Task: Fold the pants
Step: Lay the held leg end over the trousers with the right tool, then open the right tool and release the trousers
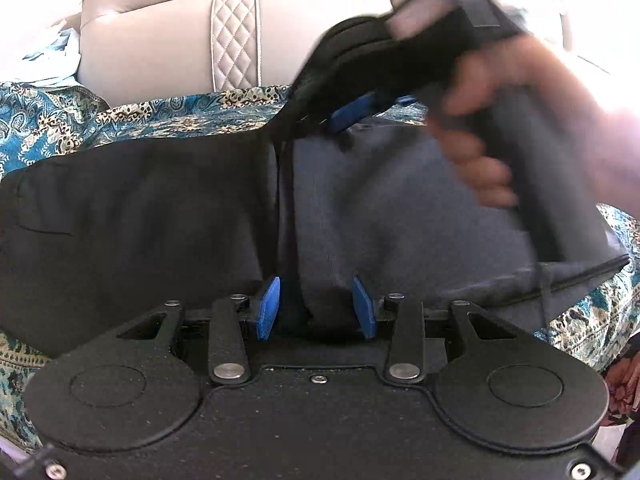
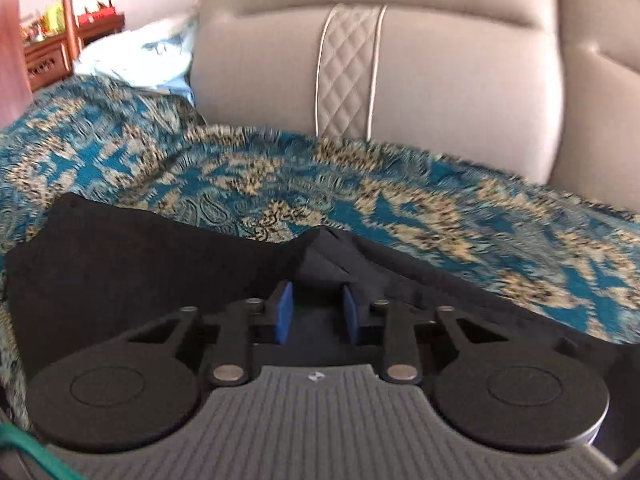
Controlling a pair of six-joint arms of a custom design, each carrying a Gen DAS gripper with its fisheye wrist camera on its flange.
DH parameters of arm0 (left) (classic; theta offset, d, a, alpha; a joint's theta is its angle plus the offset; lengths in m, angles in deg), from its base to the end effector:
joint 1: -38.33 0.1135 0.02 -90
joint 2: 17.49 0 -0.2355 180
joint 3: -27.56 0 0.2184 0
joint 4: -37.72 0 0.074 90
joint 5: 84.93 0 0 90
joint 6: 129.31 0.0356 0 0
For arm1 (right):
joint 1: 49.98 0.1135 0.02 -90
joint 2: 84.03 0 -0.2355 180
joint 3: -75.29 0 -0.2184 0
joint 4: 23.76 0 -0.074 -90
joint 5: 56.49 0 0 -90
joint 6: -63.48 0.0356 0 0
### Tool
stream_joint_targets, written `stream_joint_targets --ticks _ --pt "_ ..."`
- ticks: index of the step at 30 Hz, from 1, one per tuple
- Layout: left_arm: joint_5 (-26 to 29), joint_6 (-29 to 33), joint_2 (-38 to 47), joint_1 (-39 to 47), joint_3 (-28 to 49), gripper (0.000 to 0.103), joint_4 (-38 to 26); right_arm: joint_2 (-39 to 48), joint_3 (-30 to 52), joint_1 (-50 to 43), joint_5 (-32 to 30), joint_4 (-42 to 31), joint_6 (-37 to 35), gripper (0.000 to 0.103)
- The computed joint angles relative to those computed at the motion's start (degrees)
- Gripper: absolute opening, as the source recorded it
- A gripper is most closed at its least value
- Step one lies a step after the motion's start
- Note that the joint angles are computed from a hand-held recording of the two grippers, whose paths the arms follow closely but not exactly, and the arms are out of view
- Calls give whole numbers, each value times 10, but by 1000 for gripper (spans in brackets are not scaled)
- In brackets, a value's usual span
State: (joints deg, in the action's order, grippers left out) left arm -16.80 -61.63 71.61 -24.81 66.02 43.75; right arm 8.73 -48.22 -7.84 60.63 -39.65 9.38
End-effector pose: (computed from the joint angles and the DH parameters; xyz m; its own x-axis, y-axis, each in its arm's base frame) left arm 0.1162 -0.2001 0.1049 -0.5624 0.3305 -0.7579 0.5345 0.8447 -0.0284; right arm 0.2128 0.1706 0.1361 -0.7029 0.0678 -0.7080 0.0276 0.9973 0.0681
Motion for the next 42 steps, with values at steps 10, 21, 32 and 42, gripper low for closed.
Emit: stream_joint_targets --ticks 10,21,32,42 --pt "20 9 0 15 -35 39 57 94 101 -31 -32 -54 -37 49" --pt "63 8 -75 52 -24 53 -40 58 90 -6 -11 -80 -44 63" --pt "40 17 -262 182 -69 77 -188 -114 -70 155 113 -115 61 87" --pt "192 70 -299 456 -95 79 -212 -21 -57 392 249 -268 379 95"
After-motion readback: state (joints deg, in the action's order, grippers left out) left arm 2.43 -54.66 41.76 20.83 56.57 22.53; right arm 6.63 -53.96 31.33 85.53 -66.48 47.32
